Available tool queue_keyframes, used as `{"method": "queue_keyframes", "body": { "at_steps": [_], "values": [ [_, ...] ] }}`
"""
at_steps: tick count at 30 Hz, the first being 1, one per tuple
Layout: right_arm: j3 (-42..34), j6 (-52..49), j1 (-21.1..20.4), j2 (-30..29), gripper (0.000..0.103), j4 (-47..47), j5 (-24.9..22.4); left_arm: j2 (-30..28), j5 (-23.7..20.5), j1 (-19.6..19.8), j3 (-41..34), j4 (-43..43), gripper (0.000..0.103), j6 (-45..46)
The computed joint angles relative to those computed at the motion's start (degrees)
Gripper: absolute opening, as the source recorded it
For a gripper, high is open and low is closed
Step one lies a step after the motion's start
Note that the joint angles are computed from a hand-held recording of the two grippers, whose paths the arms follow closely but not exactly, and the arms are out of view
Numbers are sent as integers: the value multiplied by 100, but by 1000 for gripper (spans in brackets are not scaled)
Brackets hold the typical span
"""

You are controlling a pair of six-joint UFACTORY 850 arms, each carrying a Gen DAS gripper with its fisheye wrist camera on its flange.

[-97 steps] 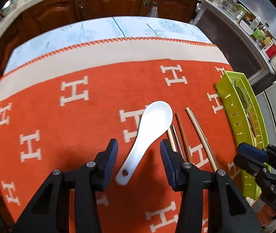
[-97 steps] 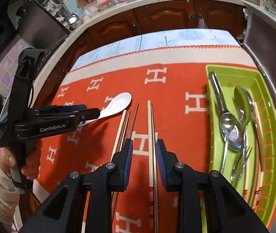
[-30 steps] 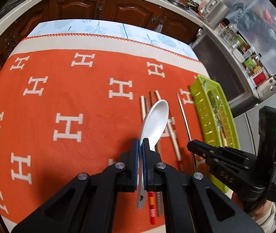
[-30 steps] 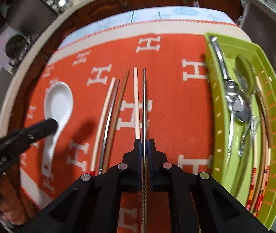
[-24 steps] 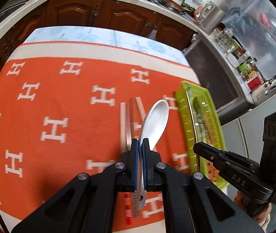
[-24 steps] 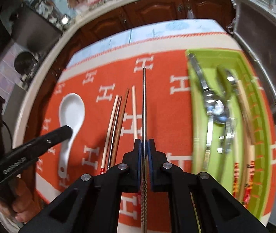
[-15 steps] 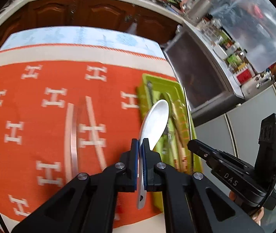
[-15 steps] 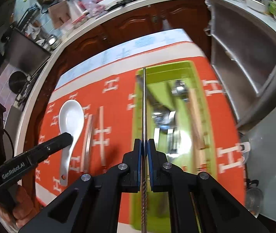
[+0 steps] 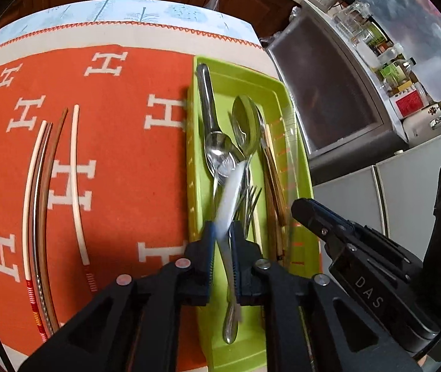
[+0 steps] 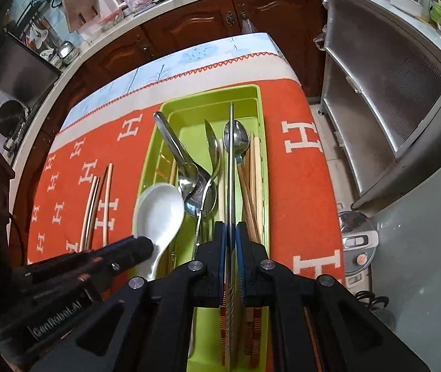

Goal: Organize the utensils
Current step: 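Carry the ceramic spoon and steel chopstick into the lime-green tray and open both grippers, then move both grippers back over the remaining chopsticks on the blanket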

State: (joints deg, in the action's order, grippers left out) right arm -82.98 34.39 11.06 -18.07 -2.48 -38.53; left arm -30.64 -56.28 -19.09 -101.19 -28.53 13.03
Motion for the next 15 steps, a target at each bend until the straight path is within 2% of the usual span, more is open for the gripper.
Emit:
{"method": "queue_keyframes", "body": {
  "at_steps": [5, 9, 15],
  "values": [
    [141, 59, 69, 84, 8, -14, 185, 196, 102, -11, 157, 3, 20, 211],
    [380, 217, 218, 330, 8, -43, 294, 380, 257, -30, 284, 242, 31, 191],
    [629, 287, 470, 614, 8, 57, 431, 670, 367, 102, 557, 421, 33, 322]
  ]
}}
